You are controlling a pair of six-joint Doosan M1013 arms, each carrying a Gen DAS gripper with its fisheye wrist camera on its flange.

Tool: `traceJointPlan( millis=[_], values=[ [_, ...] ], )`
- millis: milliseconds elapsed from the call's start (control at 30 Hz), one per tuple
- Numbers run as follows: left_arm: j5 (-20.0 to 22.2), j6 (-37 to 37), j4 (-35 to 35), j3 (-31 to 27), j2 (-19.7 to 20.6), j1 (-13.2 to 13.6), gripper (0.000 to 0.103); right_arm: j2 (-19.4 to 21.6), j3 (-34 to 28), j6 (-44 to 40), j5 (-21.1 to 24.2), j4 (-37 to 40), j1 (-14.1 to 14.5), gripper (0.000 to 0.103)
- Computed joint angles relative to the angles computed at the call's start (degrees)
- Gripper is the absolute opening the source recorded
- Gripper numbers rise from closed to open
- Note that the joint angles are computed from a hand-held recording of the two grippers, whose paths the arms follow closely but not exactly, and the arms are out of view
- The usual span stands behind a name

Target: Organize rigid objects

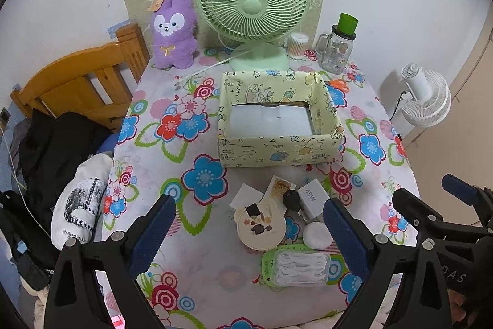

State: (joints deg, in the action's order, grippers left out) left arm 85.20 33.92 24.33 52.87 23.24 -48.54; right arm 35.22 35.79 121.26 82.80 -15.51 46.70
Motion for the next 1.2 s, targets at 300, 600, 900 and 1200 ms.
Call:
traceJointPlan(
  millis=[300,600,900,1200],
  values=[
    [0.12,0.18,-0.03,-0.26,0.21,0.00,0.097,-0.51,0.68,-0.36,-1.07,0.22,-0.15,0.098],
    [0.12,0.28,0.04,-0.31,0.31,-0.01,0.097,-0.64,0.92,-0.13,-1.27,0.93,-0.30,0.098],
    [0.61,0.91,-0.13,-0.74,0.74,0.07,0.097,-0.76,1.07,-0.90,-1.99,0.30,-0.08,0.098],
    [0.63,0.90,-0.07,-0.72,0.75,0.04,0.097,-0.72,0.92,-1.20,-1.82,0.80,-0.19,0.097]
  ],
)
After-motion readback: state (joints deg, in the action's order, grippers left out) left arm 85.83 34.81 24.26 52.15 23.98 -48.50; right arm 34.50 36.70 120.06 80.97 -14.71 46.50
